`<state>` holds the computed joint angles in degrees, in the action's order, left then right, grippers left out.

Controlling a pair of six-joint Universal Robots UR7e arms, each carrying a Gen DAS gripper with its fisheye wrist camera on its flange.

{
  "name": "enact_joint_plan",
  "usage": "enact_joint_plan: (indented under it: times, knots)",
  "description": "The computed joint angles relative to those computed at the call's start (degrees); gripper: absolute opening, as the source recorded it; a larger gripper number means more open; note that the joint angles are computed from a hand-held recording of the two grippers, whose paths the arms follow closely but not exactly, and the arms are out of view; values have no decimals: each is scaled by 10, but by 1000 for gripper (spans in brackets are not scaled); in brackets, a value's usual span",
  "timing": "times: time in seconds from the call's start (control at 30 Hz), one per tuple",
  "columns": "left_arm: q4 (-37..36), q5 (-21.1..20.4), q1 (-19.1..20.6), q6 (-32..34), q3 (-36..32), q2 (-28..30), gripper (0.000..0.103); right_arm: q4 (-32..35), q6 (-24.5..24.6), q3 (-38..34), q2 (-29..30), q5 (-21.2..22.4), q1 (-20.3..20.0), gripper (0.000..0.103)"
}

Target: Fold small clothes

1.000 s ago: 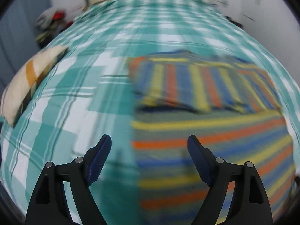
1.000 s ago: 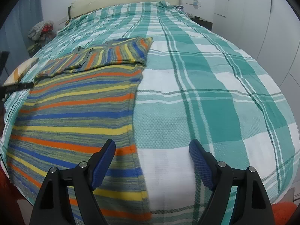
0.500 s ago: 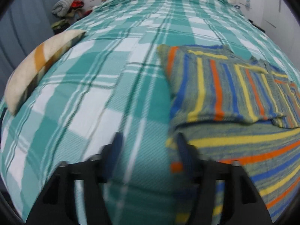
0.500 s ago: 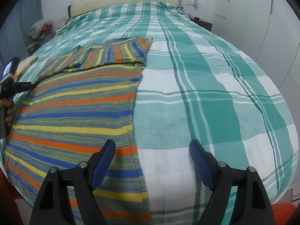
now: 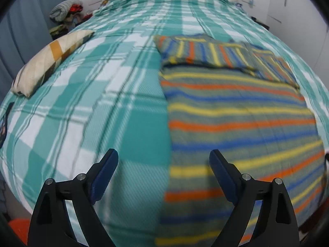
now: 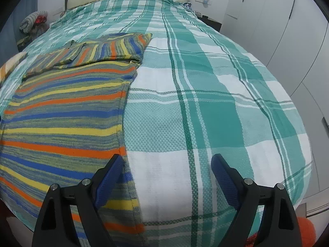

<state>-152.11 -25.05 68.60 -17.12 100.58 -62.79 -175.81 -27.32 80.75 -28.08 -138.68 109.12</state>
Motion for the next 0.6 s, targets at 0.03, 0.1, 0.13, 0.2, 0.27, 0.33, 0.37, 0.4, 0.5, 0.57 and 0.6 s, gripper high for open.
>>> enact_joint_plan:
  times: [0.03,0.1,0.13,0.2,0.27,0.33,0.37,0.4,0.5,0.57,0.6]
  knots:
    - [8,-1,-1,-8,3,1,91,-9,-7,0,3,-7,2,87]
    - [15,-5,-4,-20,10,2,91,-20,-19,0,6,-15,4,87]
    - [12,-5,-5,-24,15,1,91,-27,-26,0,8,-21,4,87]
    - [6,0,-7,-22,23,3,91,-35,-33,1,10,-28,5,87]
    - [-2,11,-10,-19,33,3,91,-46,-42,2,12,-34,6,87]
    - [-8,16,-12,-21,43,1,91,-61,-54,2,15,-41,7,87]
    - [-11,15,-11,-26,47,-2,91,-64,-57,1,16,-43,8,87]
    - [-14,14,-11,-29,50,-5,91,-68,-60,1,18,-46,8,87]
    - [-17,18,-11,-35,56,-11,91,-78,-68,-1,21,-52,9,87]
    - [-21,19,-12,-33,59,-12,91,-82,-72,-2,23,-55,9,87]
    - [-22,20,-12,-33,59,-13,91,-84,-74,-2,24,-57,10,87]
